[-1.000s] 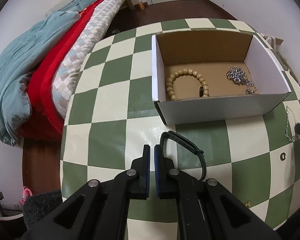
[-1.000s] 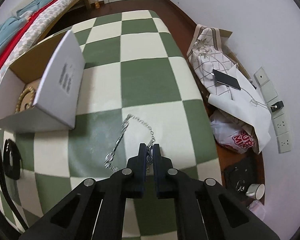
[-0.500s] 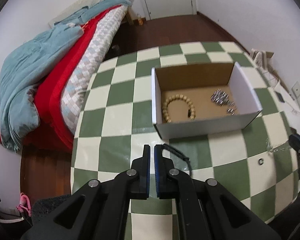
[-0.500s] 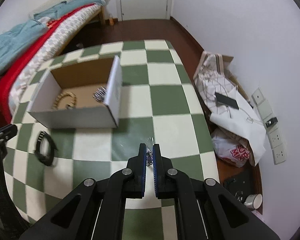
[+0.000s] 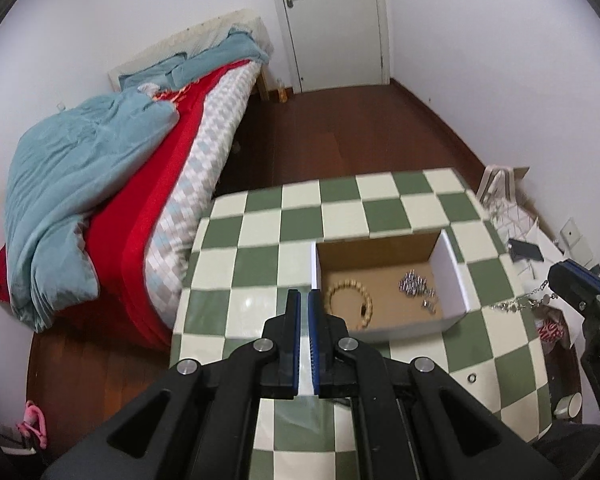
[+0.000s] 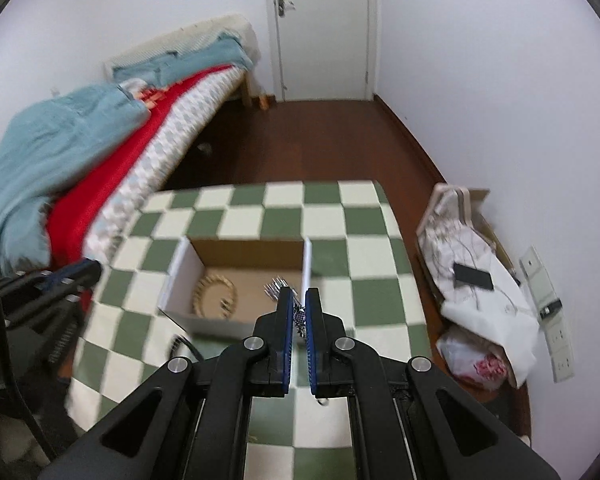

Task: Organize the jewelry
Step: 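Carry the watch and chain over the white box and lower them in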

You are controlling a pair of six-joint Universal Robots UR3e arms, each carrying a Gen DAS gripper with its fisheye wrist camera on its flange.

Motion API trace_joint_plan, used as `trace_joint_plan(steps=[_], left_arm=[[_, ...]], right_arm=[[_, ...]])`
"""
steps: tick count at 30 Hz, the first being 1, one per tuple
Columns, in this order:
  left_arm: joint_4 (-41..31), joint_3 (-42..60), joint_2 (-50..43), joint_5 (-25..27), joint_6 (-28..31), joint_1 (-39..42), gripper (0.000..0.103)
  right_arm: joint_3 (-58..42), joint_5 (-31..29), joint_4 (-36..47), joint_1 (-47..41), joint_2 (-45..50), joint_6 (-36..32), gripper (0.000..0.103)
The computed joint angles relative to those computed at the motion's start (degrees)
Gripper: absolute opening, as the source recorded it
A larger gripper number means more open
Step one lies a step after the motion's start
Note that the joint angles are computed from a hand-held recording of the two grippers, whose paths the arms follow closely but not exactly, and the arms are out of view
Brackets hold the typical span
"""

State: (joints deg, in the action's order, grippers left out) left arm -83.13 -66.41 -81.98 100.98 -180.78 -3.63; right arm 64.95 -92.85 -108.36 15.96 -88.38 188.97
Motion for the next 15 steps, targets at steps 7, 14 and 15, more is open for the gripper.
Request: trace_joint_plan(steps=[7,14,15], left_arm=[[-4.83,12.99,-7.37,-6.02,1.23,4.8,0.001],[-15.36,29.35,-19.82,-13.68,1.21,8.73,0.001],[-16.59,31.27,-21.44,-14.54,1.12,9.08,0.001]], right_arm=[[-19.55,7.86,8.3,-2.18,9.47,-0.19,0.006],[-33.28,14.46,14.91,-5.44,20.74,-0.22,0.006],[-35.0,14.65,15.74,-5.55,22.3,-0.28,0.006]])
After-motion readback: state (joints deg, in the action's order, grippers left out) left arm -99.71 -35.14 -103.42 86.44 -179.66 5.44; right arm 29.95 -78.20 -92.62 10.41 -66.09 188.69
